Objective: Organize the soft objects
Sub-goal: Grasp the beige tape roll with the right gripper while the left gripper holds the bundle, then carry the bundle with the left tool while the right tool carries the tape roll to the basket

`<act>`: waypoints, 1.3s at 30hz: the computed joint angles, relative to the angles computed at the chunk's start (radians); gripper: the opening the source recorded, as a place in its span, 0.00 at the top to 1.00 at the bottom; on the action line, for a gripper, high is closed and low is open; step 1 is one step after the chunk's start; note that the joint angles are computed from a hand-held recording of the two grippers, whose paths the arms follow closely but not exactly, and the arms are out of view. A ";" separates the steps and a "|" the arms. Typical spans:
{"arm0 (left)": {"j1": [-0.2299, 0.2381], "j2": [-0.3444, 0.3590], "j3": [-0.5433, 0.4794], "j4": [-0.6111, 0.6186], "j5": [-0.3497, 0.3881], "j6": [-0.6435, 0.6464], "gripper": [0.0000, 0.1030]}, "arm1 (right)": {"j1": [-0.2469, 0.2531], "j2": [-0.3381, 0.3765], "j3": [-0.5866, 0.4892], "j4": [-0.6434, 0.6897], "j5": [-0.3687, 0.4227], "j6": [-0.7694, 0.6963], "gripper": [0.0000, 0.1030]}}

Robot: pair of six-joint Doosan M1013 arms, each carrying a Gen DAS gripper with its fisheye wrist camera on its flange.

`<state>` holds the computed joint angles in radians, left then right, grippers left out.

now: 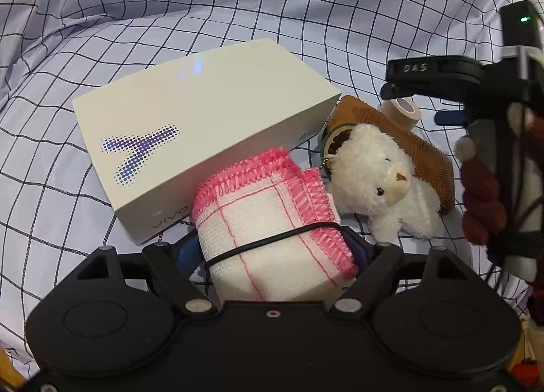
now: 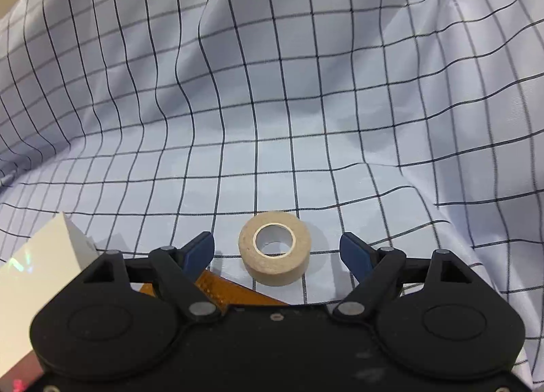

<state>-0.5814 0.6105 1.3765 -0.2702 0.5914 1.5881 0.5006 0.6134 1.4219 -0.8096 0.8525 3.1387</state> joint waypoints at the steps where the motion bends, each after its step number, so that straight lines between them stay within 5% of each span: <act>1: 0.001 0.001 -0.002 -0.007 0.002 0.001 0.25 | -0.001 0.002 -0.001 0.009 0.000 -0.006 0.28; 7: 0.003 -0.001 0.001 -0.023 0.001 0.008 0.25 | -0.017 0.018 -0.012 0.076 -0.008 -0.052 0.54; 25: -0.007 -0.029 0.029 -0.010 -0.042 0.038 0.28 | 0.032 -0.107 0.132 -0.107 0.025 0.239 0.54; 39: -0.011 -0.119 0.122 -0.043 -0.094 0.078 0.28 | 0.173 -0.227 0.262 -0.145 0.084 0.431 0.53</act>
<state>-0.5922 0.4915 1.4983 -0.3135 0.4973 1.6661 0.6740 0.3862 1.6837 -0.9547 0.9365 3.5694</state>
